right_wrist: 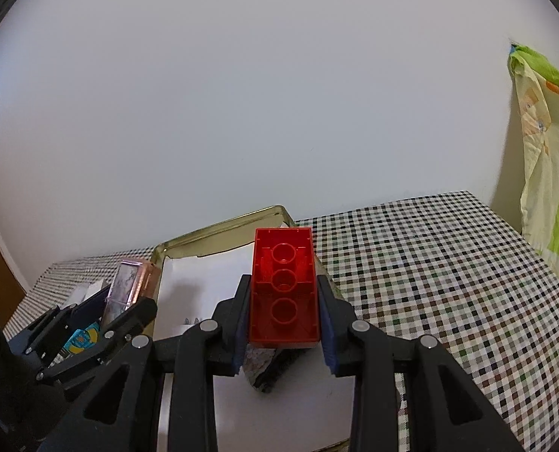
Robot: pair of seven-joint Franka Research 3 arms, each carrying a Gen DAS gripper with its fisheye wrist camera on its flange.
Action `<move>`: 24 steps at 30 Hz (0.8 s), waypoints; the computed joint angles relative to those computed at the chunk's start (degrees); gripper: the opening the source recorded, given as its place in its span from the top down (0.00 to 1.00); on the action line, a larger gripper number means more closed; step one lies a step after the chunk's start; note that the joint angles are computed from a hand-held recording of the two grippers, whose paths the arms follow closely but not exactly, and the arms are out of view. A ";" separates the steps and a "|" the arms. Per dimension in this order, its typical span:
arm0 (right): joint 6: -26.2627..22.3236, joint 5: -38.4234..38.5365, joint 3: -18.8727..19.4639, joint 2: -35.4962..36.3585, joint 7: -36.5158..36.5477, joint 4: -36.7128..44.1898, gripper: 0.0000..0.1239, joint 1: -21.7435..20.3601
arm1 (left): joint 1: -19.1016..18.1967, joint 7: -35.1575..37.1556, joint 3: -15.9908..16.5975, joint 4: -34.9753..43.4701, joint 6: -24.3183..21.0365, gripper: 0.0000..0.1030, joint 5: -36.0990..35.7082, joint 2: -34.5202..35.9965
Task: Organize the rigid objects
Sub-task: 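Carry the photo case and red brick over the gold tray with both tools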
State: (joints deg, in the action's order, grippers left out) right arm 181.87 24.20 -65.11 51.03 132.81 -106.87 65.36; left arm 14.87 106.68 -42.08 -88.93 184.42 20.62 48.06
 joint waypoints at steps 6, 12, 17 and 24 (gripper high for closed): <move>-2.13 -1.47 0.41 0.29 1.19 1.23 0.72 -0.74 | -0.51 1.15 0.36 0.72 -0.31 0.56 0.09 0.61; -4.17 -5.67 2.92 0.05 2.85 3.67 0.72 -4.39 | -0.71 2.87 -0.31 1.94 -2.47 0.56 -0.87 1.31; -5.05 -9.69 5.03 -0.44 4.34 5.22 0.72 -6.97 | -1.76 4.24 0.54 2.81 -4.22 0.56 -3.71 1.12; -5.84 -14.14 7.74 -1.48 6.30 6.89 0.72 -9.73 | -3.17 7.02 1.80 2.93 -5.50 0.56 -6.83 0.42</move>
